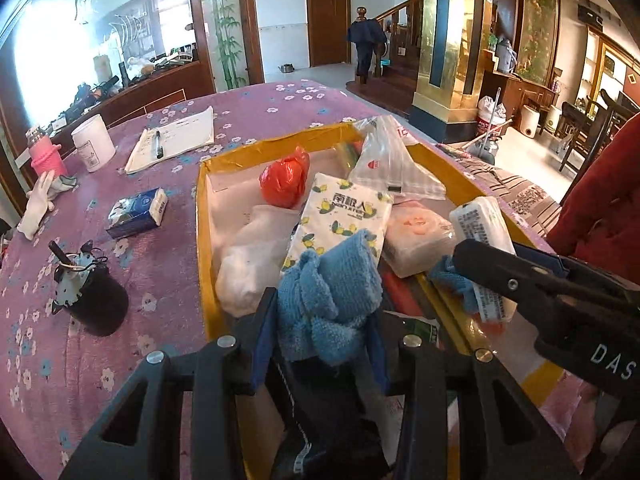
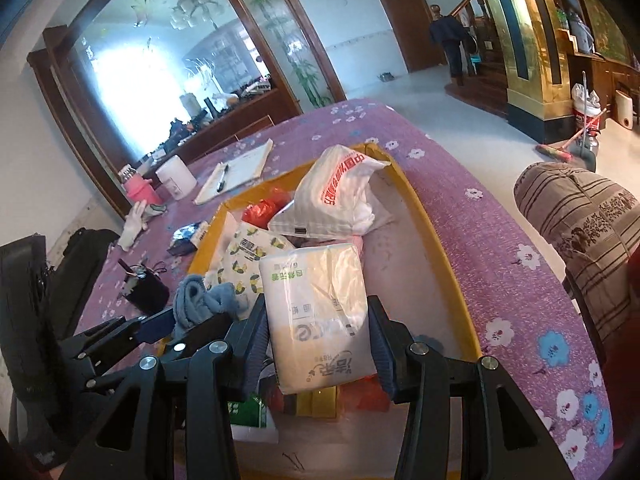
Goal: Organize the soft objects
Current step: 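Lower the blue cloth and tissue pack into the tray and open both tools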
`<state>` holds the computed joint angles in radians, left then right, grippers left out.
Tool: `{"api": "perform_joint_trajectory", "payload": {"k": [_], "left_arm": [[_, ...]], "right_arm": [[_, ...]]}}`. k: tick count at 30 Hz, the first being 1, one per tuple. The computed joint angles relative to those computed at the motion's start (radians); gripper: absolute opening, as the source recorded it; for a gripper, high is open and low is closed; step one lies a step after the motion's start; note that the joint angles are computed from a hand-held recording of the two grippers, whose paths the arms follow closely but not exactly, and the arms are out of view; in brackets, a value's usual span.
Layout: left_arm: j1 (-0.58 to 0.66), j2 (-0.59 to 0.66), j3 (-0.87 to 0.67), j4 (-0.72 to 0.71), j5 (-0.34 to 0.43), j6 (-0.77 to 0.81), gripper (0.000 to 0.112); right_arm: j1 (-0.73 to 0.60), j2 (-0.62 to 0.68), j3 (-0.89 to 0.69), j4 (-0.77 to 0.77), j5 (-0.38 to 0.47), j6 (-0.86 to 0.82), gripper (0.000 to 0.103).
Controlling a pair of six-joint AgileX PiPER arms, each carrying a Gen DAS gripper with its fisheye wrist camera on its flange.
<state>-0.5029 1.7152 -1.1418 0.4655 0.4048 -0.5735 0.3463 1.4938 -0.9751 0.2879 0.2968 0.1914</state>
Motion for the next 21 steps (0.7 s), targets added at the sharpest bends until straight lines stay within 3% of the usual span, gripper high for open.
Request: {"api": "perform_joint_trajectory", "payload": {"k": [11, 21], "left_arm": [[0.02, 0.031, -0.023, -0.075, -0.028, 0.093, 0.04], [0.001, 0.016, 0.011, 0.074, -0.063, -0.033, 0.042]], "right_arm": [[0.029, 0.107, -0.105, -0.209, 0.067, 0.205, 0.05], [0.053, 0.119, -0.105, -0.331, 0.06, 0.323, 0.05]]}}
